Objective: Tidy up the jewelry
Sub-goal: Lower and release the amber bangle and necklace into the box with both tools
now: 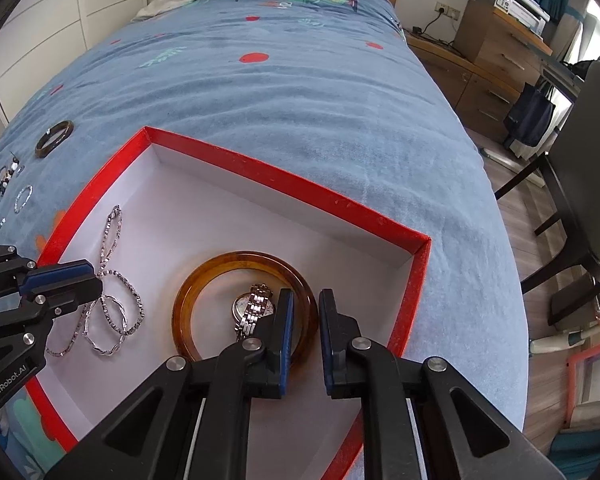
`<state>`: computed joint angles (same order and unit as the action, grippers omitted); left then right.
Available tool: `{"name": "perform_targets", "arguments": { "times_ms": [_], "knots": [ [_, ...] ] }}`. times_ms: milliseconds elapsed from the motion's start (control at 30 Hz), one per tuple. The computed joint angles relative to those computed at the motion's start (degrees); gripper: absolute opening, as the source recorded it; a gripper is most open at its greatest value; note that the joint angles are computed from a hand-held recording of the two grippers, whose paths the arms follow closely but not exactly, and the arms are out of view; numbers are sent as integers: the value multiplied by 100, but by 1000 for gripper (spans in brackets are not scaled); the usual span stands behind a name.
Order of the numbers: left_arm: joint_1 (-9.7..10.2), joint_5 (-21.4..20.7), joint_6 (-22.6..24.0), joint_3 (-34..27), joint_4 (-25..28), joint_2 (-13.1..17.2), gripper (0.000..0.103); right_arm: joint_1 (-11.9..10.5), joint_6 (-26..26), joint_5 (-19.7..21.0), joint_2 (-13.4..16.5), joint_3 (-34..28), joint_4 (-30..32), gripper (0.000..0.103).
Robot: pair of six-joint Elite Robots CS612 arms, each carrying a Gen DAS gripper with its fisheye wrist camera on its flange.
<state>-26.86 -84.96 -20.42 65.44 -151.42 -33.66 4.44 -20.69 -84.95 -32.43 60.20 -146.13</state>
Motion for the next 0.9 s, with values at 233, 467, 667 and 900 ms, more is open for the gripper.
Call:
{"name": "perform_targets", "arguments": {
  "times_ms": [233, 467, 667, 900],
  "knots": [
    [-8, -147, -7, 149, -146, -117, 33, -30, 94, 56, -170, 214, -198, 33],
    [-52, -113, 42, 435, -441, -376, 39, -89, 306, 103, -536, 684, -662, 39],
    [-89, -98, 45, 936, -970, -765, 39, -150, 625, 159, -970, 1281, -1166, 40],
    [-99, 227, 164, 1647, -1370, -1333, 39, -158, 1013, 250, -1486, 2006, -1839, 41]
  ]
}}
